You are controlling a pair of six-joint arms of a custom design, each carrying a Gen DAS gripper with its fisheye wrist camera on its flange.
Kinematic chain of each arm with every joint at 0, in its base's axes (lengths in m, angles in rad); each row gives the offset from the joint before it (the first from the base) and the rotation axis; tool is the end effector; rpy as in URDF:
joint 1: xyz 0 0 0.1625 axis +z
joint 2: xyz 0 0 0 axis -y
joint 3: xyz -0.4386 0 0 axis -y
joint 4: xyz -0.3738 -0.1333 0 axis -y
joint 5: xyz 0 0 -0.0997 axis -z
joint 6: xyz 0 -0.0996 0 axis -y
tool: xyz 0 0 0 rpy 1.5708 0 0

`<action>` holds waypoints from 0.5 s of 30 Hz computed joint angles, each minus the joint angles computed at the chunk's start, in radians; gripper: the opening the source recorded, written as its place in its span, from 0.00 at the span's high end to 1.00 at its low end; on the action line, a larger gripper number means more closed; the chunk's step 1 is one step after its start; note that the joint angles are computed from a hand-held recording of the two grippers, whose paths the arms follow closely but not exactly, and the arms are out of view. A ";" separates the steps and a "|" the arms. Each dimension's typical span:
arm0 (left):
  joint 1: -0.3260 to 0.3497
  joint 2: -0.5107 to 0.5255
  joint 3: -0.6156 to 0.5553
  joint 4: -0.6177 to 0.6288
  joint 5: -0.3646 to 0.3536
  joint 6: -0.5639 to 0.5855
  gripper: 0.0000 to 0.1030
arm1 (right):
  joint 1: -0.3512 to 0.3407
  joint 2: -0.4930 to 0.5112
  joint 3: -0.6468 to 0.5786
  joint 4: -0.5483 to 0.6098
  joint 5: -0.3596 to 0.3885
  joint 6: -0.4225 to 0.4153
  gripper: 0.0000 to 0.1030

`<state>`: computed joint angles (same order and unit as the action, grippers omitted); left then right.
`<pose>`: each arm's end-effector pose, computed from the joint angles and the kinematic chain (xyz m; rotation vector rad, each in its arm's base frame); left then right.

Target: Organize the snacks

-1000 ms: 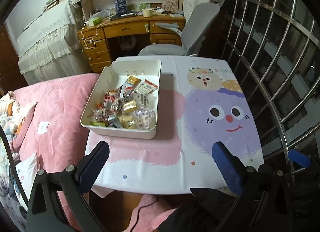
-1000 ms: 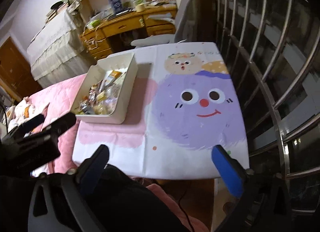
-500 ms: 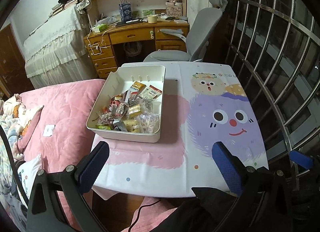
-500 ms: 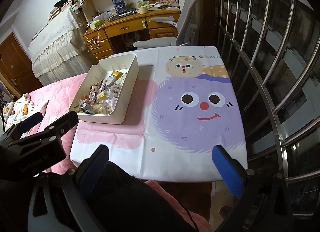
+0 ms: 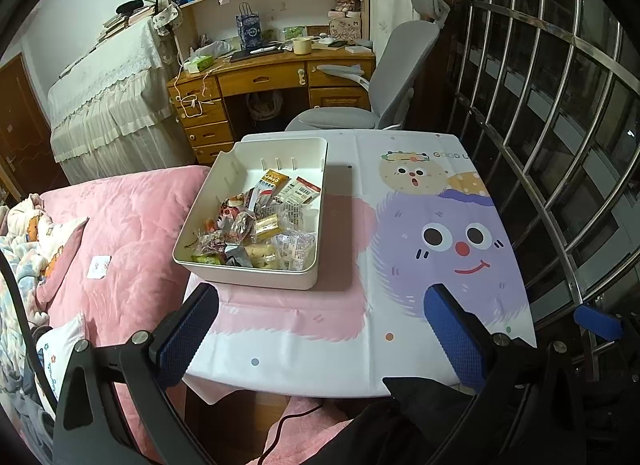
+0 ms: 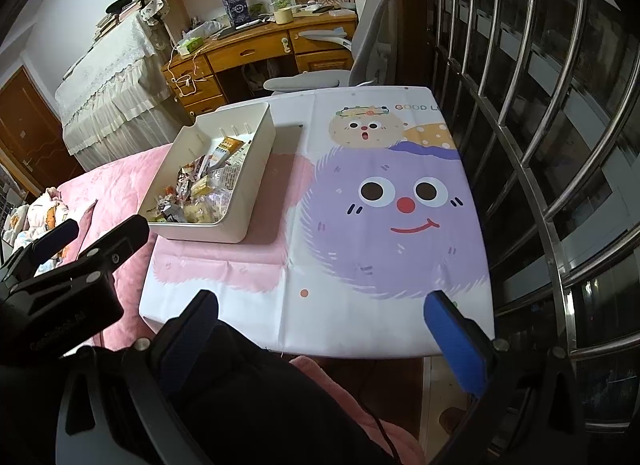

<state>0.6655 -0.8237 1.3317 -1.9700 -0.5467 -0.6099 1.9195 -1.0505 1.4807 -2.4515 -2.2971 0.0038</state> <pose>-0.4300 -0.6152 0.2402 0.3929 2.1803 -0.7677 0.2954 -0.6161 0.3635 0.2071 -2.4138 0.7053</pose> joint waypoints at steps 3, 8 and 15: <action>0.000 0.001 0.000 0.000 0.001 0.000 0.01 | -0.001 0.001 -0.005 0.006 0.002 0.001 0.00; 0.000 -0.001 0.002 -0.002 -0.001 0.001 0.01 | -0.004 -0.005 -0.001 0.017 0.004 0.006 0.00; -0.002 0.003 -0.002 0.004 0.000 -0.003 0.01 | -0.008 -0.008 -0.007 0.035 0.006 0.012 0.00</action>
